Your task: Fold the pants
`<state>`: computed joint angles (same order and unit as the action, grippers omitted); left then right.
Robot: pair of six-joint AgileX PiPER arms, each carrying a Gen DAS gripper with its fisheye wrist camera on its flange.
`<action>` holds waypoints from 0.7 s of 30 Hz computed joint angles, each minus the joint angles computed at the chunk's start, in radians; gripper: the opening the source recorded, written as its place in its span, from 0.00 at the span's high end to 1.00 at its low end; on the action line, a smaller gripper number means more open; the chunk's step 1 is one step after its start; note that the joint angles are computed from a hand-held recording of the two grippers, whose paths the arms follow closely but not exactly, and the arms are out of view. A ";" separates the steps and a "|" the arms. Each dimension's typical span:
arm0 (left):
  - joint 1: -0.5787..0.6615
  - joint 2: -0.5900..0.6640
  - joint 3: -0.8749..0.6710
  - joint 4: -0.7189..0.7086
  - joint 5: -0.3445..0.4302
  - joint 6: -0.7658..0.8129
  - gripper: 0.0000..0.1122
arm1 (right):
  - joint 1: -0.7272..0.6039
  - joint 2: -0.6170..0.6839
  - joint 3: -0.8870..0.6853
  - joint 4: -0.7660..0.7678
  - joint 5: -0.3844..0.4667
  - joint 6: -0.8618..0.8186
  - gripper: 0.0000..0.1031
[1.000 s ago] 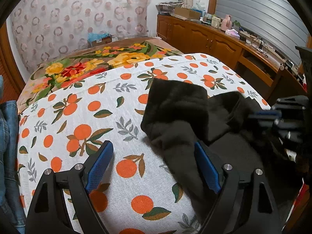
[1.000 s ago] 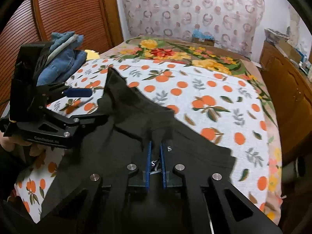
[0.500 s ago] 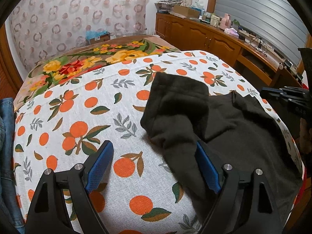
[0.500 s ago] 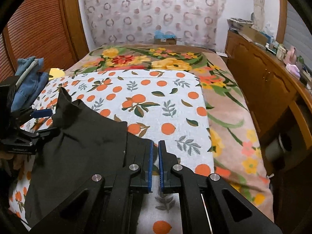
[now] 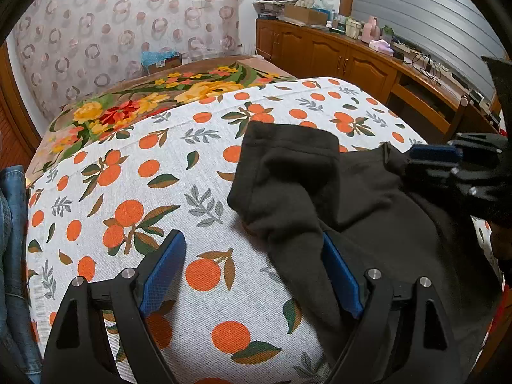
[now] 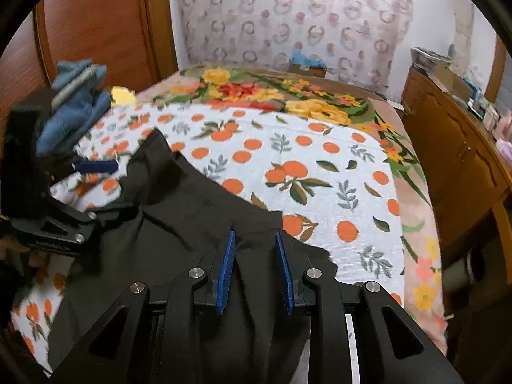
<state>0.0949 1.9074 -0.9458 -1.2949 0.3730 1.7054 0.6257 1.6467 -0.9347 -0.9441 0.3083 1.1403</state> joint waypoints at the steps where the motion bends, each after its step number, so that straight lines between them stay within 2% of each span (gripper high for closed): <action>1: 0.000 0.000 0.000 0.000 0.000 0.000 0.24 | -0.005 0.012 -0.012 0.029 0.003 -0.036 0.74; 4: 0.000 0.000 0.001 -0.001 0.000 0.002 0.23 | -0.011 0.042 -0.042 0.086 0.021 -0.106 0.74; 7: -0.001 0.000 0.001 -0.002 -0.001 0.002 0.23 | -0.014 0.056 -0.044 0.043 0.048 -0.079 0.75; 8: 0.000 0.000 0.001 -0.002 0.000 0.002 0.23 | 0.003 0.061 -0.057 0.019 0.074 -0.047 0.86; 11: 0.000 0.000 0.001 -0.001 0.000 0.001 0.23 | 0.008 0.052 -0.036 -0.109 0.112 0.095 0.94; 14: 0.000 0.000 0.001 -0.003 0.000 0.003 0.23 | -0.007 0.023 0.003 -0.191 0.131 0.226 0.95; 17: -0.001 0.000 0.002 -0.003 -0.001 0.003 0.23 | -0.022 0.007 0.031 -0.204 0.144 0.264 0.95; 21: -0.002 0.000 0.001 -0.002 -0.002 0.001 0.23 | -0.041 -0.014 0.063 -0.207 0.107 0.294 0.94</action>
